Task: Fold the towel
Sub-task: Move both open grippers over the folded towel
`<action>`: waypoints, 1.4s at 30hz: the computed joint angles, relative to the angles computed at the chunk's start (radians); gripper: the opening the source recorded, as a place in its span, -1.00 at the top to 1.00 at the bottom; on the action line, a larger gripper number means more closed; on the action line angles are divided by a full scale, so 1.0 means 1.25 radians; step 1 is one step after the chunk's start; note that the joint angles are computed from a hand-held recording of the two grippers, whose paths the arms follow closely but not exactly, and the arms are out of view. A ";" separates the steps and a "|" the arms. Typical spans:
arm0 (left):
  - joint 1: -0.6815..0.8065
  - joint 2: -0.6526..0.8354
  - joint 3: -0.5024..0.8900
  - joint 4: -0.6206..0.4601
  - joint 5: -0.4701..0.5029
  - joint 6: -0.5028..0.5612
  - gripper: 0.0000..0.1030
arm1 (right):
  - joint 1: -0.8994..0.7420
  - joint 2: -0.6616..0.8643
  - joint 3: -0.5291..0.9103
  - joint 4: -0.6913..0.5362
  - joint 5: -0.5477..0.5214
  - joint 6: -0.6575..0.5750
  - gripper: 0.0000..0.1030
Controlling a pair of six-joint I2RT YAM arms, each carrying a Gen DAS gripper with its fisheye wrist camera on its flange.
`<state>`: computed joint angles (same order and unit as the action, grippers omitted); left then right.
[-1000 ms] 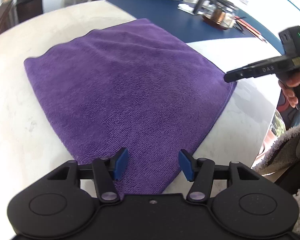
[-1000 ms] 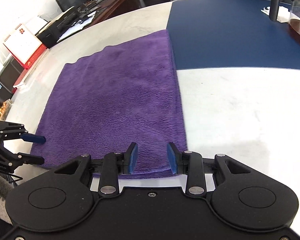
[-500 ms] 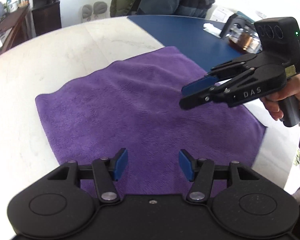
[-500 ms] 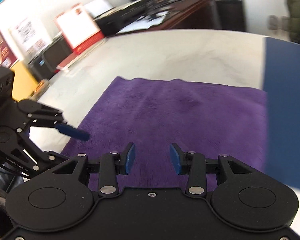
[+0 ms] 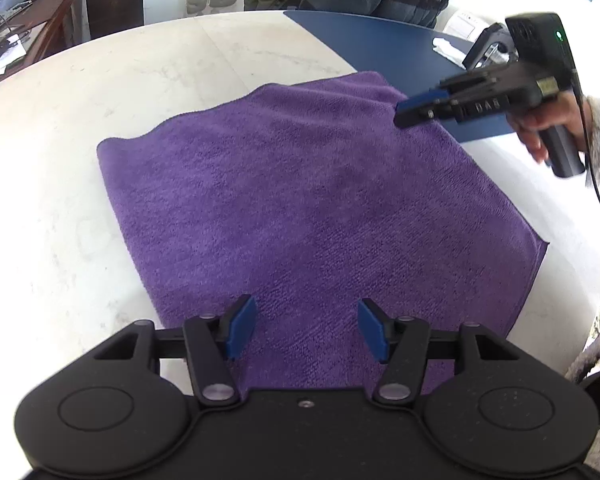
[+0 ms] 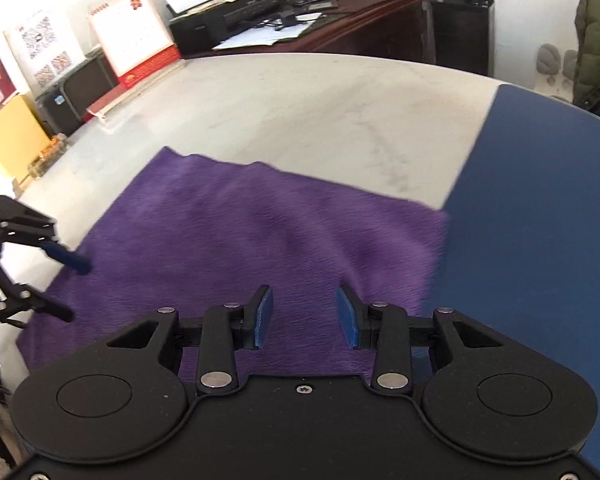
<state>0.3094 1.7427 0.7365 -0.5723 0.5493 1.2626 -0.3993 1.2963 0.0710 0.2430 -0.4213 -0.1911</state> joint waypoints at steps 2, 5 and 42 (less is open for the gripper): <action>-0.012 -0.008 0.001 0.000 -0.011 -0.029 -0.06 | -0.004 0.010 0.010 -0.001 0.010 -0.013 0.32; -0.042 -0.012 0.007 0.030 0.018 -0.076 -0.06 | 0.013 -0.048 0.013 -0.037 0.019 -0.019 0.31; -0.145 0.163 0.153 0.195 0.058 -0.216 -0.07 | 0.029 0.196 0.093 0.143 0.032 -0.056 0.22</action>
